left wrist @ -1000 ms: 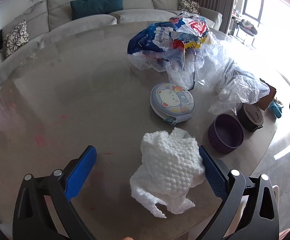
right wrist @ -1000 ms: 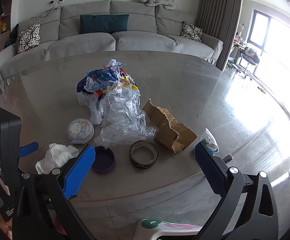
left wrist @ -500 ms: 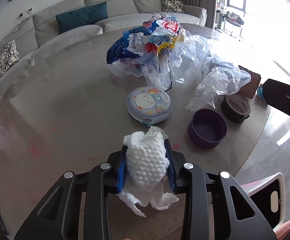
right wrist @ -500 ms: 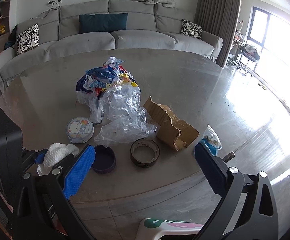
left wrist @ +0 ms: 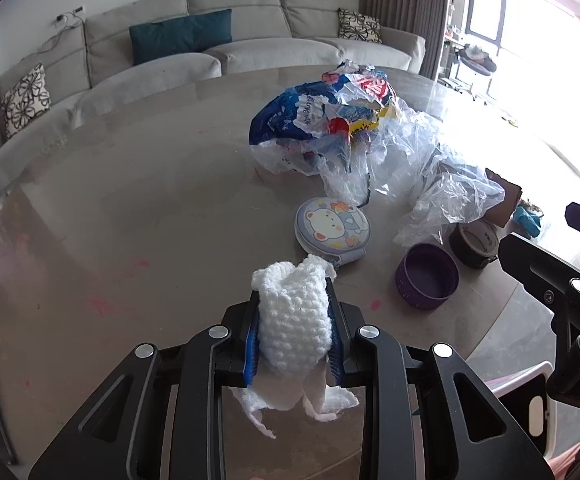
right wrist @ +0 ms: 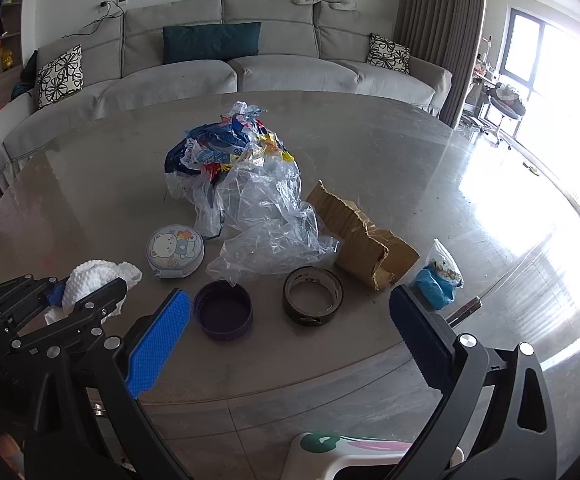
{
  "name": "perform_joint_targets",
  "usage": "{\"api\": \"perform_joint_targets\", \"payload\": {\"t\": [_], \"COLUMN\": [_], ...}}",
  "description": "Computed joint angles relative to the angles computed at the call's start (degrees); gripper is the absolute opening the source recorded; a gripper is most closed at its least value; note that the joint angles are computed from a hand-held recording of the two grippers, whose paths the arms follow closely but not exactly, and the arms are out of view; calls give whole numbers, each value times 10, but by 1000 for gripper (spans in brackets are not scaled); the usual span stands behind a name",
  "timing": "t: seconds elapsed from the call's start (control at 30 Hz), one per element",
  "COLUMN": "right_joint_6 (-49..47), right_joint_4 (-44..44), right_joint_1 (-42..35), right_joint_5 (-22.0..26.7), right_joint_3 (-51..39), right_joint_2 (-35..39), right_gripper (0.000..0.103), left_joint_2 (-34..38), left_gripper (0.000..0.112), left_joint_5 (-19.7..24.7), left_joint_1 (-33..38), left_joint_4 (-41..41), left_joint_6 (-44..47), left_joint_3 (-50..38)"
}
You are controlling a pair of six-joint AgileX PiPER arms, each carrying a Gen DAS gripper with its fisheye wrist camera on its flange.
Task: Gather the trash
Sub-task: 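Grasp the purple round lid with the right gripper while the left gripper holds the tissue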
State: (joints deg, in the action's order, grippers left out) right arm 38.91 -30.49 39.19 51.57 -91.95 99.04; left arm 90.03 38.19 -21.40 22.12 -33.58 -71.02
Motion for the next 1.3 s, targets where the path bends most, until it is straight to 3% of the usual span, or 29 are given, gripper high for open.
{"api": "perform_joint_targets", "payload": {"t": [0.6,0.77,0.97,1.17,1.27,1.3], "right_joint_6": [-10,43,-23,-16,-22,-8], "right_joint_4": [78,22,99,76,77,61], "right_joint_1": [-32,-18,-20,-8,-10,-8], "right_joint_5": [-90,-119,-162,-171,-185,-187], "right_joint_3": [44,72,75,62,62,64], "right_joint_2": [36,23,32,53,64,66], "right_gripper": [99,99,96,94,83,74], "left_joint_2": [-1,0,-1,-1,-2,-2], "left_gripper": [28,28,29,29,29,29], "left_joint_5": [-10,-8,-5,-6,-8,-10], "left_joint_1": [18,19,24,36,44,46], "left_joint_4": [25,23,44,45,31,32], "left_joint_6": [-3,-1,-20,-20,-7,-7], "left_joint_3": [6,2,4,9,9,9]}}
